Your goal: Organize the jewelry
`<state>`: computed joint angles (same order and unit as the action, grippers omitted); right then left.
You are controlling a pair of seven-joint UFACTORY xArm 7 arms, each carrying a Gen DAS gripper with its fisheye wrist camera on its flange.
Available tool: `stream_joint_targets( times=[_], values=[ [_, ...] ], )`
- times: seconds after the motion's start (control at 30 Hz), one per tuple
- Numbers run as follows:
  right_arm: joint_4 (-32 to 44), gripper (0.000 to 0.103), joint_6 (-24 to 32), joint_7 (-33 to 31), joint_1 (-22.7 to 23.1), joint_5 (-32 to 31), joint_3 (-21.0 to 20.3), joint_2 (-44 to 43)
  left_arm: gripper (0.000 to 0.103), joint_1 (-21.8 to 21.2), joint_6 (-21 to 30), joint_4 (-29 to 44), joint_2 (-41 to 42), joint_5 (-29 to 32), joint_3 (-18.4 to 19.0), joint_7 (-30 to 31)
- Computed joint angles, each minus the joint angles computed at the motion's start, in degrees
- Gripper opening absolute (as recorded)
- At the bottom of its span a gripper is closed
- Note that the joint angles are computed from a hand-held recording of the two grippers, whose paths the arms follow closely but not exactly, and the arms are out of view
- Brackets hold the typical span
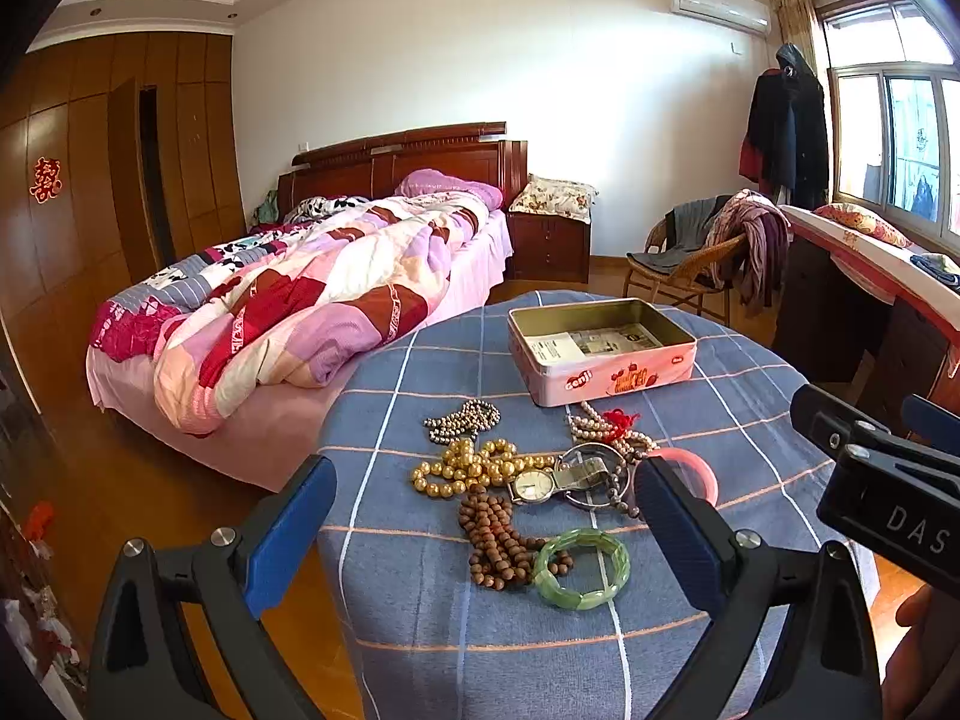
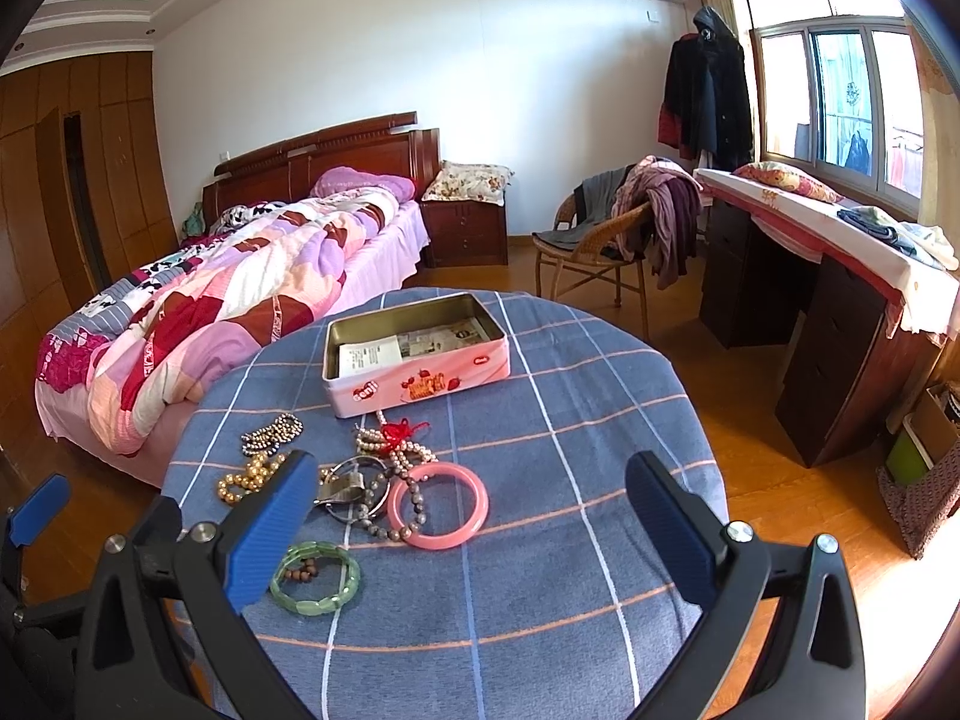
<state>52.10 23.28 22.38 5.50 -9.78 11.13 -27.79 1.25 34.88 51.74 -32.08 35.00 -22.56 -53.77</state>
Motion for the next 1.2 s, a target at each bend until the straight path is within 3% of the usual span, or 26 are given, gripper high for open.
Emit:
stream_joint_targets(
  times=[0.37, 0.63, 0.67, 0.73, 0.8, 0.83, 0.87, 0.93, 1.1, 1.2],
  values=[
    [1.31, 0.103, 1.77, -0.60, 0.29, 0.42, -1.17, 4.07, 0.099, -1.45, -0.97, -0.11, 4.42, -1.58, 2.71, 1.10],
    [0.74, 0.102, 1.92, -2.60, 0.42, 0.89, -3.34, 6.96, 0.099, -2.99, -3.98, -3.16, 6.62, -6.56, 8.50, 6.35],
    [0.59, 0.099, 1.99, -3.41, 0.78, 1.69, -3.98, 7.41, 0.099, -3.20, -4.11, -3.33, 7.15, -7.79, 9.29, 7.16],
    [0.78, 0.080, 3.11, -5.62, 1.97, 4.33, -5.47, 8.63, 0.099, -3.54, -3.85, -3.13, 8.57, -10.18, 10.58, 8.71],
    [1.44, 0.069, 4.60, -8.11, 3.05, 7.45, -6.86, 10.07, 0.096, -3.47, -4.15, -2.73, 10.12, -11.46, 11.27, 9.77],
    [1.54, 0.061, 5.02, -9.10, 3.29, 8.67, -7.29, 10.48, 0.088, -3.65, -3.76, -2.51, 10.52, -12.27, 11.61, 10.35],
    [1.61, 0.061, 5.41, -10.14, 3.55, 9.96, -7.71, 10.84, 0.076, -4.65, -3.84, -2.14, 11.57, -14.43, 12.76, 12.27],
    [1.52, 0.061, 5.61, -11.71, 3.85, 12.43, -8.37, 11.22, 0.068, -6.03, -3.80, -1.46, 13.18, -17.97, 14.13, 15.20],
    [0.89, 0.061, 3.32, -20.79, 6.64, 20.71, -10.78, 10.66, 0.068, -7.25, -3.06, 1.53, 17.33, -20.49, 14.20, 18.39],
    [1.59, 0.061, 4.37, -29.45, 9.74, 27.49, -12.85, 10.85, 0.068, -6.84, -2.07, 3.36, 19.13, -18.23, 13.70, 17.60]
  ],
)
